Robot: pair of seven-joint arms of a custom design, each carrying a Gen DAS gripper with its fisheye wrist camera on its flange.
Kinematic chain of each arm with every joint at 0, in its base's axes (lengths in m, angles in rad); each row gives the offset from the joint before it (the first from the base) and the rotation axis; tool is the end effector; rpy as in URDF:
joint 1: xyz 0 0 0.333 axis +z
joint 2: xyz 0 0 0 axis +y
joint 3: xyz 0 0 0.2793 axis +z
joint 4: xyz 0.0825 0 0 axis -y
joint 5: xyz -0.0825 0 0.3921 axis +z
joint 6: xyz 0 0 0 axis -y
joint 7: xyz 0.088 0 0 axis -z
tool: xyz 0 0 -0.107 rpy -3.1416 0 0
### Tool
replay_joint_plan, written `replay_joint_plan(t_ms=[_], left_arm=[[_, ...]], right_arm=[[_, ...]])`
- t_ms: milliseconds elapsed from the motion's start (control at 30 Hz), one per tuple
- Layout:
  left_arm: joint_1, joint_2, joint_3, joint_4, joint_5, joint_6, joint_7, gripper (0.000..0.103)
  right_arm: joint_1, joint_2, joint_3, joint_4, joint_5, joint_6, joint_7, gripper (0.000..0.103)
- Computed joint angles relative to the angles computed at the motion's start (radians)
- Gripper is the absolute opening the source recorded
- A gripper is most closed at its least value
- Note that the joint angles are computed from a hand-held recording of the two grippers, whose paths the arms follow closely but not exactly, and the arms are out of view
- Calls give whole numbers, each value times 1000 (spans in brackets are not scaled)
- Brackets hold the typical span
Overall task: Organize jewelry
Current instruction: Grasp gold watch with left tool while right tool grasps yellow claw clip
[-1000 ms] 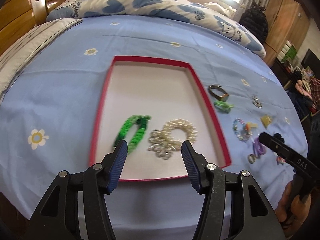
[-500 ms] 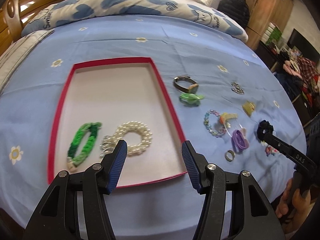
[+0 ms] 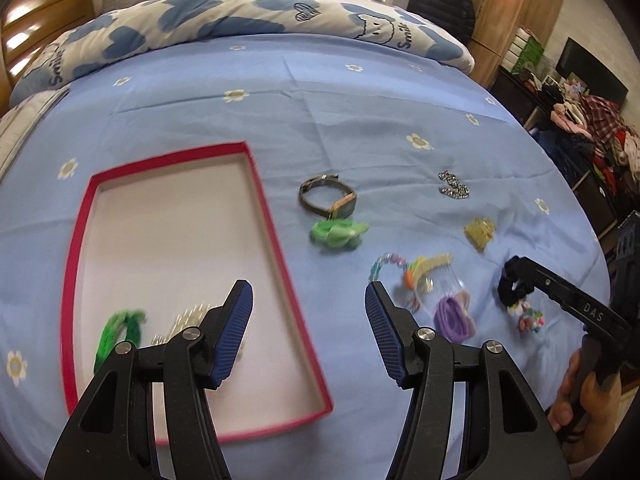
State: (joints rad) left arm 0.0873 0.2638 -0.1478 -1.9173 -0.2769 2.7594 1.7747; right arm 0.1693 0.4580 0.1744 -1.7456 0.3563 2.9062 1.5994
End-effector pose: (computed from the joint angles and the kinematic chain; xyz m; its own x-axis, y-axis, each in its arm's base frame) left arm 0.6519 -0.0228 0.3825 -0.0671 -0.9860 0.1526 -0.8333 -0.0287 -0.5521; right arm 0.6671 0.2013 0.3563 0.0754 -0.9260 -0.3698 -0.8109 0.1589 -0.5632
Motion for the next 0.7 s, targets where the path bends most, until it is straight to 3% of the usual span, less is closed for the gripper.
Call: replay_joint_plan(t_ms=[167, 367, 700], left_arm=[[-13, 117, 1, 161, 48, -63, -7, 58], [-32, 323, -2, 447, 116, -207, -14, 58], [-79, 644, 12, 915, 211, -436, -57, 55]], right_arm=[[24, 58, -51, 94, -64, -42, 46, 57], [38, 176, -93, 273, -148, -156, 88, 57], [40, 335, -116, 493, -216, -299, 122, 56]])
